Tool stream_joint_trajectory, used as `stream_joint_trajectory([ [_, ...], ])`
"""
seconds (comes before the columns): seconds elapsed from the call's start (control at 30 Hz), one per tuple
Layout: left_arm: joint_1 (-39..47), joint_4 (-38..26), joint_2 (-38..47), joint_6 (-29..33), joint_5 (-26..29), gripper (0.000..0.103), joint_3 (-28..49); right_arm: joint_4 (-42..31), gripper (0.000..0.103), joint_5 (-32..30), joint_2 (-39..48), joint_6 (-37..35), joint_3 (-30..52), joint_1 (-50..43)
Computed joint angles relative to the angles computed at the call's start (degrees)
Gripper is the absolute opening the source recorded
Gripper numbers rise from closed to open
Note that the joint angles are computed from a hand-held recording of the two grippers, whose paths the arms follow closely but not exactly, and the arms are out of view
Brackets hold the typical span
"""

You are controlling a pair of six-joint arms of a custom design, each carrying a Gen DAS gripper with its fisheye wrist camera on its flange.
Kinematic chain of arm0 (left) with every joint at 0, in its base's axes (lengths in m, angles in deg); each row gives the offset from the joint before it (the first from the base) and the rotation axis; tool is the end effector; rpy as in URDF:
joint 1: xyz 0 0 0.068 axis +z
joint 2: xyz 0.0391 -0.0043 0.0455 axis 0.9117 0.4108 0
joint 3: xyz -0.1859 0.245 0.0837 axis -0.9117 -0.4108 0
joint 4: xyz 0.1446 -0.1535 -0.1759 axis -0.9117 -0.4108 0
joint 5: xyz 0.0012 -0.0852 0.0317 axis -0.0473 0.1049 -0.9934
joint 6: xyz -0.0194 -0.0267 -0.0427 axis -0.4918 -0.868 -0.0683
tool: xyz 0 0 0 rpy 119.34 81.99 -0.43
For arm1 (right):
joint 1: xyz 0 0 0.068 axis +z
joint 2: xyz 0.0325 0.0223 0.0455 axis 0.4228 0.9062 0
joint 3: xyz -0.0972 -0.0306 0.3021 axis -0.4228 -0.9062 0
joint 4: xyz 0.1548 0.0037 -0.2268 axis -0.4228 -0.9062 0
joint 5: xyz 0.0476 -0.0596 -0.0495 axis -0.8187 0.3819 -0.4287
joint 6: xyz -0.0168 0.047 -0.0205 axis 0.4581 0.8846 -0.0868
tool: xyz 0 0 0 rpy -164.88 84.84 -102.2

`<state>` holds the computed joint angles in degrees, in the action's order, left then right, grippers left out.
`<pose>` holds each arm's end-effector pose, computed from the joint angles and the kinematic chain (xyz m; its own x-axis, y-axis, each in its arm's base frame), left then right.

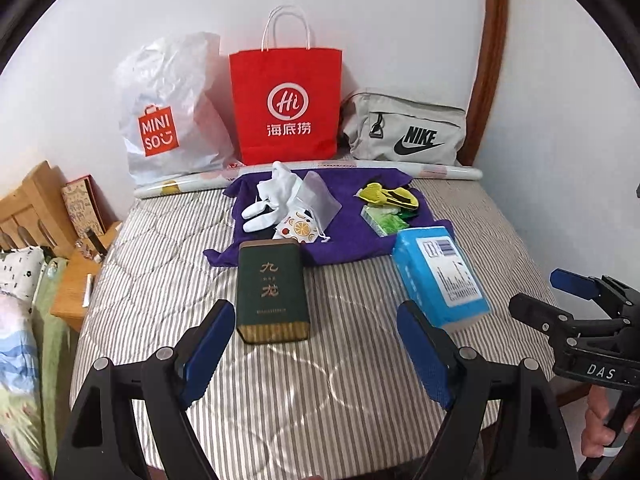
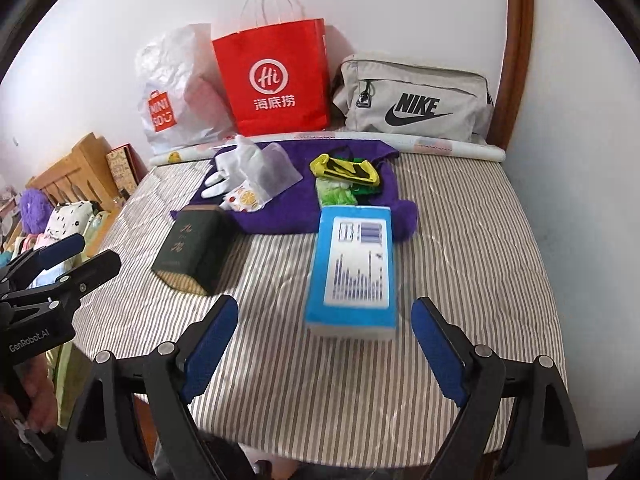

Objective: Organize soft objects

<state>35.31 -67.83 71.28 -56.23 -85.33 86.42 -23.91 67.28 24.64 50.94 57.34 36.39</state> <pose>0.2635 -0.1331 0.2168 -0.6724 -0.2892 -0.6813 -0.3706 0.9284 -0.0283 0.3682 0.0848 0.2141 -0.6932 -0.3904 -0.6058 -0.5484 0.8312 0.0918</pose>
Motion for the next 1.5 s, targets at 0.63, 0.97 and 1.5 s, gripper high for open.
stream_joint_trajectory([
  [0.63, -15.1, -10.4, -3.8, -14.5, -10.1, 0.084, -0.2, 4.6, 0.088, -3.0, -14.8, -1.3, -13.9, -4.4],
  [0.97, -16.4, -12.1, -4.8, -17.2, -11.0, 0.084, -0.7, 4.3, 0.088, -2.7, -16.2, -2.4, -15.2, -4.9],
  [1.5, -17.4, -13.2, -4.6, -18.5, -11.5, 0.084, -0.4, 4.5, 0.088, -3.0, -17.5, -2.9, -16.3, -5.0],
])
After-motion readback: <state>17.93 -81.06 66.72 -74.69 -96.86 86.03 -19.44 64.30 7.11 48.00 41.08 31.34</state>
